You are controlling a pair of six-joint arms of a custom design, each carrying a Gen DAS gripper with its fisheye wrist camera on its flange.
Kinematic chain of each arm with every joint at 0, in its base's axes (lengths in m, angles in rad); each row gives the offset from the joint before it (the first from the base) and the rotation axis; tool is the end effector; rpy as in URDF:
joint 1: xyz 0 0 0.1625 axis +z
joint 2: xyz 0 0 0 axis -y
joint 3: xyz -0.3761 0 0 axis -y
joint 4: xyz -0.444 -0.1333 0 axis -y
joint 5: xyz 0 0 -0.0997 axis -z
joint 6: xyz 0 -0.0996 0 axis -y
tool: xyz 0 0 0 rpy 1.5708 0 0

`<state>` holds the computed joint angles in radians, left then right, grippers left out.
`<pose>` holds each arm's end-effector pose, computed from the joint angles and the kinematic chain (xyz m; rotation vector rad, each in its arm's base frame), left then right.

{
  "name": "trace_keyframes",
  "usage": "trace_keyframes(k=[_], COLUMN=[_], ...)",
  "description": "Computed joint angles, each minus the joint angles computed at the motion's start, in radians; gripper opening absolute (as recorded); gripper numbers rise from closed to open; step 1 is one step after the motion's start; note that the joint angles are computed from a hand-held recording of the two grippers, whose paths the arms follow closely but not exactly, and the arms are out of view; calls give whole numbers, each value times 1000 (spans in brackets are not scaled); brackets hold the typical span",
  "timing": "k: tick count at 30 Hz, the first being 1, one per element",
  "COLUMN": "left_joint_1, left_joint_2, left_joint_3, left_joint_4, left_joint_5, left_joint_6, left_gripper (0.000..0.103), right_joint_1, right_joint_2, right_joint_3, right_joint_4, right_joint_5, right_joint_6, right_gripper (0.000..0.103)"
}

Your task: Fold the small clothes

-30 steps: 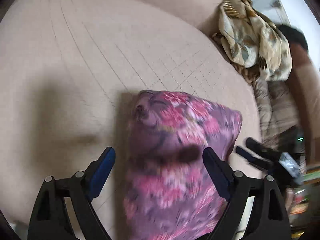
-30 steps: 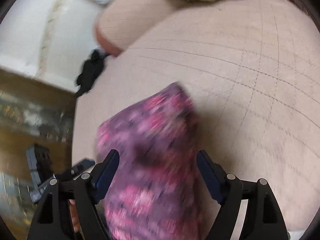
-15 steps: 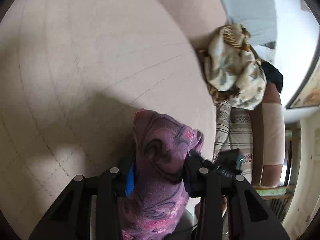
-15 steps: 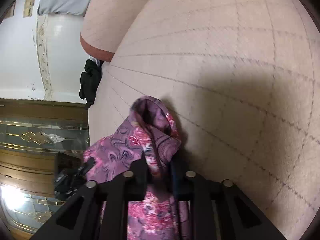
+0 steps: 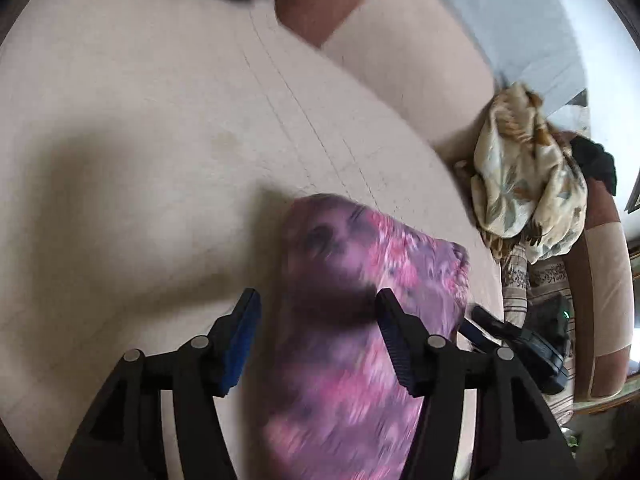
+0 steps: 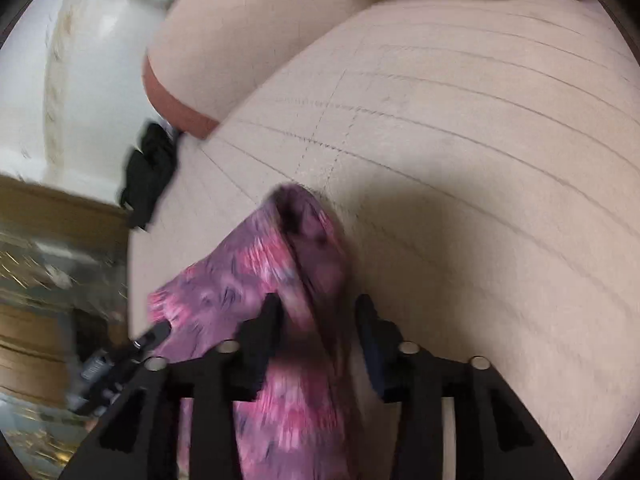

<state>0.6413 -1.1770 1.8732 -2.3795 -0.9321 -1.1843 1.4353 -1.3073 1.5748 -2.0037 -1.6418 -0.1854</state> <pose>-0.3599 -0.5092 0.1568 -0.4060 2.7606 -0.8806 0.0385 -0.6520 0.3267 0.0668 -3.0358 0.2312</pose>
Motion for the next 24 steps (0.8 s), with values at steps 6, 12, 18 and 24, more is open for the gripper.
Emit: trace_keyframes(k=[6, 12, 18, 24], left_joint_1=[-23, -18, -182, -279], left_joint_2=[3, -1, -78, -35], left_joint_3=[58, 66, 124, 150], left_joint_4=[-55, -7, 198, 286], left_joint_5=[-72, -50, -55, -105], left_joint_6=[-27, -108, -223, -309], left_gripper=[61, 27, 59, 32], right_joint_1=[-56, -32, 25, -59], right_joint_2=[-192, -216, -432, -556], right_joint_3=[171, 267, 414, 483], right_joint_4=[46, -22, -19, 86], right_joint_5=[110, -24, -127, -55], right_joint_6=[-56, -63, -146, -190], right_gripper=[64, 4, 47, 58])
